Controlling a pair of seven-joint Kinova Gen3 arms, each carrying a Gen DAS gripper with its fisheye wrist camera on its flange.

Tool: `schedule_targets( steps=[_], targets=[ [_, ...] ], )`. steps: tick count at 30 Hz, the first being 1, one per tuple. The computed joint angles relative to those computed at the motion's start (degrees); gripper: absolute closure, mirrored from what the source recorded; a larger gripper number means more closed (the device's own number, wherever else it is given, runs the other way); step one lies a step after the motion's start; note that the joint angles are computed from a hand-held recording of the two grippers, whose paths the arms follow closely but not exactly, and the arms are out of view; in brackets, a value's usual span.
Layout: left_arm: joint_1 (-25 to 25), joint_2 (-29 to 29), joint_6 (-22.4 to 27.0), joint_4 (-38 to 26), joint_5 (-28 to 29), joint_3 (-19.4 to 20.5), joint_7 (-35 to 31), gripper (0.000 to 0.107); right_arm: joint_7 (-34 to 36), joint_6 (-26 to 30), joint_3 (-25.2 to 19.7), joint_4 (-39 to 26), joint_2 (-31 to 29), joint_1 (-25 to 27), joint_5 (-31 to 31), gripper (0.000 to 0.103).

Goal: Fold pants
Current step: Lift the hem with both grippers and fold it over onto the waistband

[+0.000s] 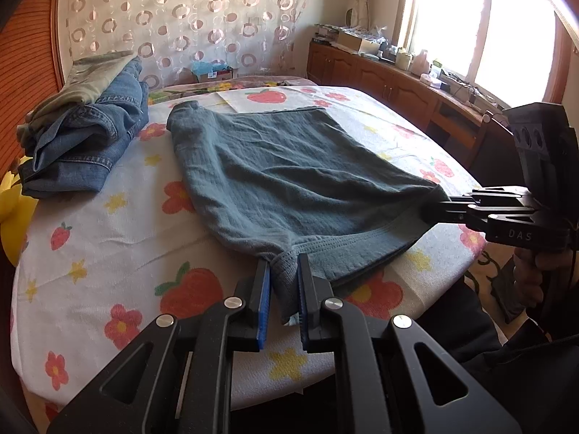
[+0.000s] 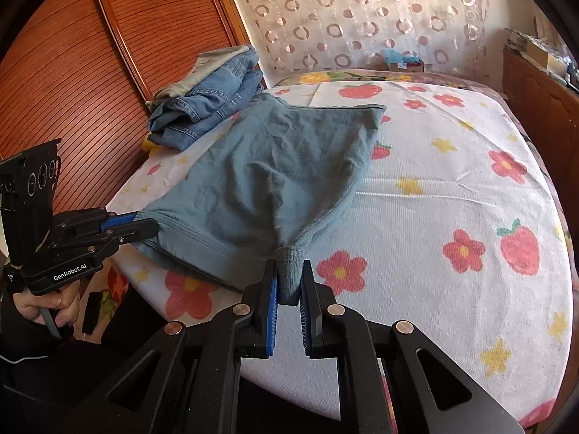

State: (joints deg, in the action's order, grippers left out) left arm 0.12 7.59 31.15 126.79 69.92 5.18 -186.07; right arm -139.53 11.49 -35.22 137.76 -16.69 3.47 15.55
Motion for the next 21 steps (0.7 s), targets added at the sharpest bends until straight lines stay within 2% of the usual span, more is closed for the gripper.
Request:
schedule_targets(
  steps=[8, 14, 21],
  targets=[
    [0.71, -0.23, -0.12, -3.23, 1.16, 0.43, -1.13, 0.093, 0.80, -1.57, -0.95, -0.71, -0.60, 3.44, 1.32, 0.092],
    [0.98, 0.68, -0.38, -5.73, 1.77, 0.80, -0.27, 0.093, 3.35, -3.01, 0.23, -1.14, -0.64, 4.48, 0.02, 0.092],
    [0.95, 3.53, -0.65, -11.34, 3.96, 1.64, 2.70, 0.093, 6.77, -8.25, -4.54, -2.43, 0.99, 13.62, -1.96, 0.093]
  ],
)
